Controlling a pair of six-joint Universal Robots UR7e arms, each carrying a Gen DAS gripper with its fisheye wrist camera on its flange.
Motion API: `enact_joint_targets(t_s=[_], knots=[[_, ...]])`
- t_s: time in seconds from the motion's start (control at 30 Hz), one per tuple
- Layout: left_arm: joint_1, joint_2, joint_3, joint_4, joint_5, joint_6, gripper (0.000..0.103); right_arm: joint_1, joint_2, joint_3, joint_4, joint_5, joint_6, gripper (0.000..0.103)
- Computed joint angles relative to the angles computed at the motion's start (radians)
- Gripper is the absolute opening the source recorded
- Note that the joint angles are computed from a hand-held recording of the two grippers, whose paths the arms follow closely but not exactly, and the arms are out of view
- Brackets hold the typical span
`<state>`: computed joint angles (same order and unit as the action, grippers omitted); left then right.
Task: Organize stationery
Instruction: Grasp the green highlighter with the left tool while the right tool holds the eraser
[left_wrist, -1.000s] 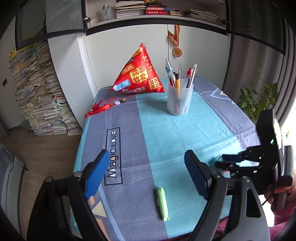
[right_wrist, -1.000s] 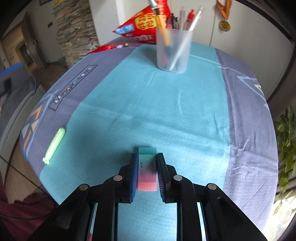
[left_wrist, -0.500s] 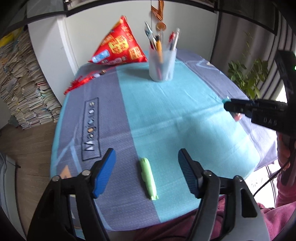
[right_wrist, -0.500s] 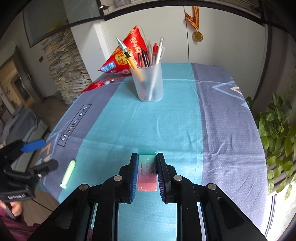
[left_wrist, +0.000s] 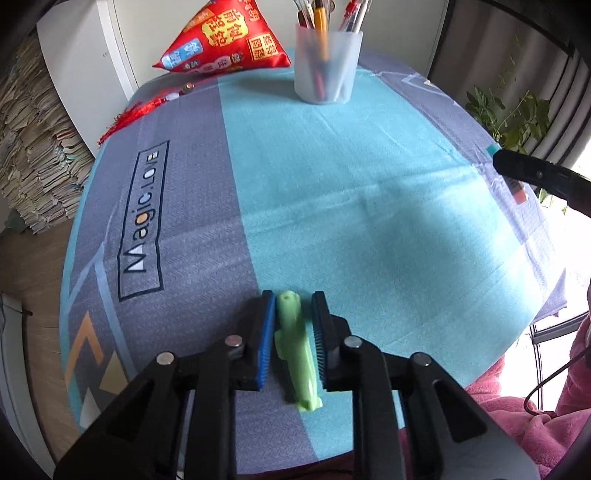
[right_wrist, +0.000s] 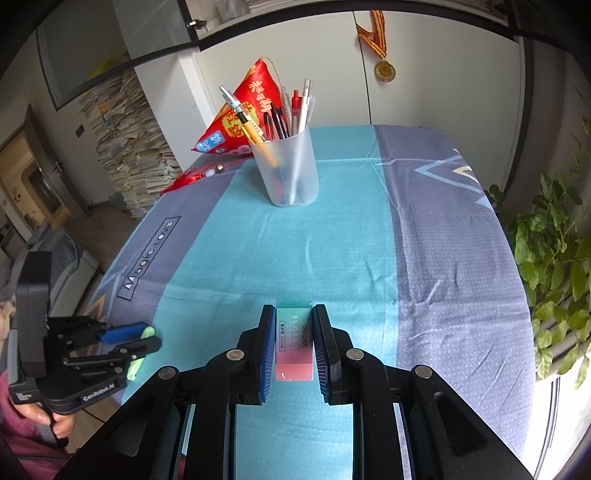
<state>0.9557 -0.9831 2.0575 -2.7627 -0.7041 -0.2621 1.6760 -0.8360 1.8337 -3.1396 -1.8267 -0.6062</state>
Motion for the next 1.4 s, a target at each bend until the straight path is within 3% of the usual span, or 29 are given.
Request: enact_joint_targets(t_s=[0.6, 0.73, 0.8, 0.87, 0.97, 1.07, 1.13, 1.4], knots=[[-0.041, -0.055, 0.026, -0.227, 0.020, 0.134, 0.012, 0.001, 0.008, -0.018, 0.011, -0.015, 0.018, 0.021], [-0.034, -0.061, 0.020, -0.178, -0.001, 0.117, 0.013, 0.000, 0.008, -0.016, 0.008, -0.016, 0.021, 0.021], [-0.025, -0.052, 0.011, -0.127, -0.017, 0.097, 0.016, -0.001, 0.010, -0.017, 0.010, -0.017, 0.024, 0.021], [-0.013, -0.032, -0.003, -0.070, -0.026, 0.075, 0.026, -0.002, 0.012, -0.019, 0.015, -0.019, 0.027, 0.021], [0.006, -0.002, -0.028, -0.007, -0.028, 0.043, 0.028, -0.001, 0.011, -0.013, 0.014, -0.019, 0.025, 0.021], [0.019, 0.014, -0.040, -0.002, -0.022, 0.031, 0.027, -0.001, 0.008, -0.007, 0.009, -0.018, 0.020, 0.021], [0.022, 0.014, -0.041, -0.019, -0.028, 0.043, 0.012, -0.003, 0.007, -0.005, 0.006, -0.016, 0.020, 0.021], [-0.017, -0.018, -0.016, -0.140, -0.022, 0.106, 0.011, -0.011, 0.002, -0.004, -0.002, -0.012, 0.035, 0.021]])
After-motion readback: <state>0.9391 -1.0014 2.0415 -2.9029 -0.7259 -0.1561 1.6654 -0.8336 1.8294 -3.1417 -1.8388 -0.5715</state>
